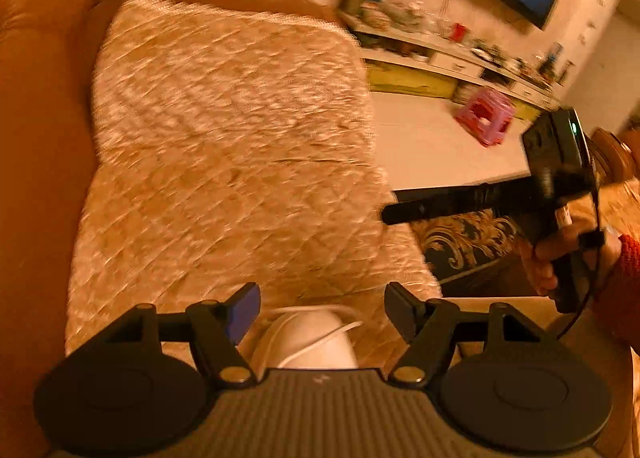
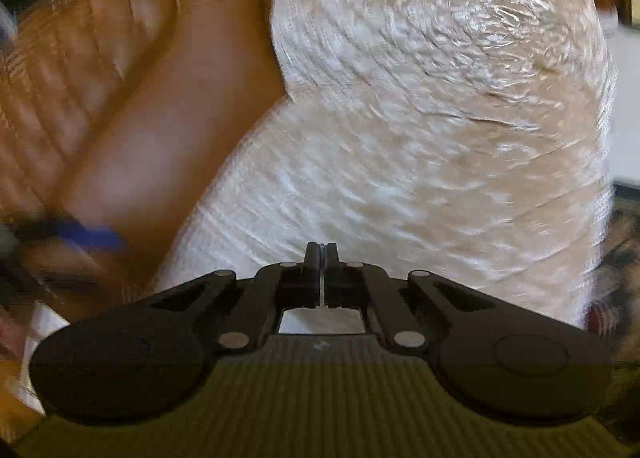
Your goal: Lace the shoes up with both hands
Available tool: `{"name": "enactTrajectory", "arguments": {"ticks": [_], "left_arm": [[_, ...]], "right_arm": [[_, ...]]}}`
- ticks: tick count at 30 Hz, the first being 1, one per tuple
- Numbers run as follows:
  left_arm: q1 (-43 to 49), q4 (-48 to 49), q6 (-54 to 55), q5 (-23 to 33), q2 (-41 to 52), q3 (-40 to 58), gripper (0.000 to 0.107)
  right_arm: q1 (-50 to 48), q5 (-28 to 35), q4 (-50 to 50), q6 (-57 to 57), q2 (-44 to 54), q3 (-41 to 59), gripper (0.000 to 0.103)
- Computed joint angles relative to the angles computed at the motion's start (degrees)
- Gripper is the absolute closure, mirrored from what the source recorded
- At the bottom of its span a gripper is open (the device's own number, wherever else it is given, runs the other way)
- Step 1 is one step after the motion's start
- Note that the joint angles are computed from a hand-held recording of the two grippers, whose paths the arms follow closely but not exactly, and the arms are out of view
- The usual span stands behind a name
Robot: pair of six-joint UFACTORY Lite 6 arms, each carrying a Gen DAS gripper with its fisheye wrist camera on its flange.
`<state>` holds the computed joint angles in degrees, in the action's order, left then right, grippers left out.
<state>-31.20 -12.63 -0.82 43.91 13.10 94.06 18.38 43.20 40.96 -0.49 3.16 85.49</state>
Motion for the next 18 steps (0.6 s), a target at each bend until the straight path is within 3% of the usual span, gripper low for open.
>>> {"name": "enactTrajectory", "arguments": {"ticks": [3,6,7,11,18], "left_arm": [[-2.21,-0.03,1.33,-2.18,2.22,2.49,0.035],[-3.31,-1.85,2.89,-5.12,2.81,2.88,0.045],[-3.21,-3.57,4.09,-6.4,2.23,2.05,0.053],[-2.82,-6.0,5.15,-11.45,-1.52,-2.64,0.064],[-1.86,-8.16,6.7,-12.88,-5.3,-7.04,0.099]], "right_arm": [[-0.75,-1.91,16.1,-5.12,-2.83,-3.69,0.1],[0.57,-3.42,25.01,-7.13,-4.12,-4.74,0.1],[1.0,-4.02,27.43,-7.84,-4.45,-5.09,0.1],[1.85,-5.66,35.05,-9.41,-4.39,-6.42,0.1],[2.61,-7.59,43.69,-13.63,-5.25,-10.89,0.1]]}}
